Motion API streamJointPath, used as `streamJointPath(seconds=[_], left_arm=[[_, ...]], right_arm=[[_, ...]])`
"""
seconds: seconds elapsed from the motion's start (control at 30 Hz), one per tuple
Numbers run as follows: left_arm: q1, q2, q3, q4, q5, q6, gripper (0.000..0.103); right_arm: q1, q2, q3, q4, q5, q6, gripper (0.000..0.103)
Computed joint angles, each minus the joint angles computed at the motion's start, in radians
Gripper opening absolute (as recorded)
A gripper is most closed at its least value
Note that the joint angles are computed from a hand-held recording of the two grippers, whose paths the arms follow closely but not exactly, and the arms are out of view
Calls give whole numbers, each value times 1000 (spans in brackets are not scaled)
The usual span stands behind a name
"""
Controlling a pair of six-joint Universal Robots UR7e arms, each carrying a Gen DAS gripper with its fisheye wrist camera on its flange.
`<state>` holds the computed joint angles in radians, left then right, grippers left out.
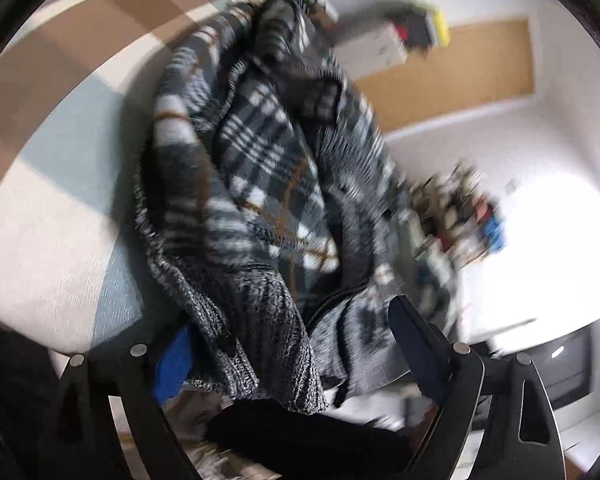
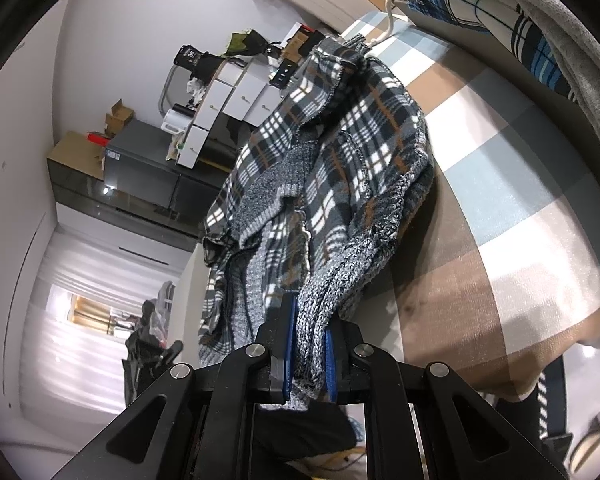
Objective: Fold large clothes
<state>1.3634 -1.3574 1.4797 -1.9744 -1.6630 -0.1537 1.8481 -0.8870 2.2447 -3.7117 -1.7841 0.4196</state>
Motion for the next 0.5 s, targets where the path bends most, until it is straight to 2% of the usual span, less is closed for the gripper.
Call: streamJointPath(seconds=[0.03,0.07,0.1,0.13,0.2,0.3,0.5], left_arm=[[-20,-3,-7,31,57,21,69],[-50,-7,-11,70,155,39,58],[-65,-9,-12,93,212,42,36],[-73,-7,-20,117,247,38,20],[-51,6,-49,155,226,38,10],[-7,13,-75,176,156,56,7],[-11,-40,-35,158,199,92,6]], right_arm=[[0,2,-1,-3,0,-1,13],[1,2,0,-4,0,-2,13],[1,3,-2,-1,-1,-4,13],[1,2,-3,4,-2,-8,13],[4,2,-6,10,-9,-12,13],[11,5,-2,-16,-34,-10,10],[19,0,20,-63,-59,2,8]])
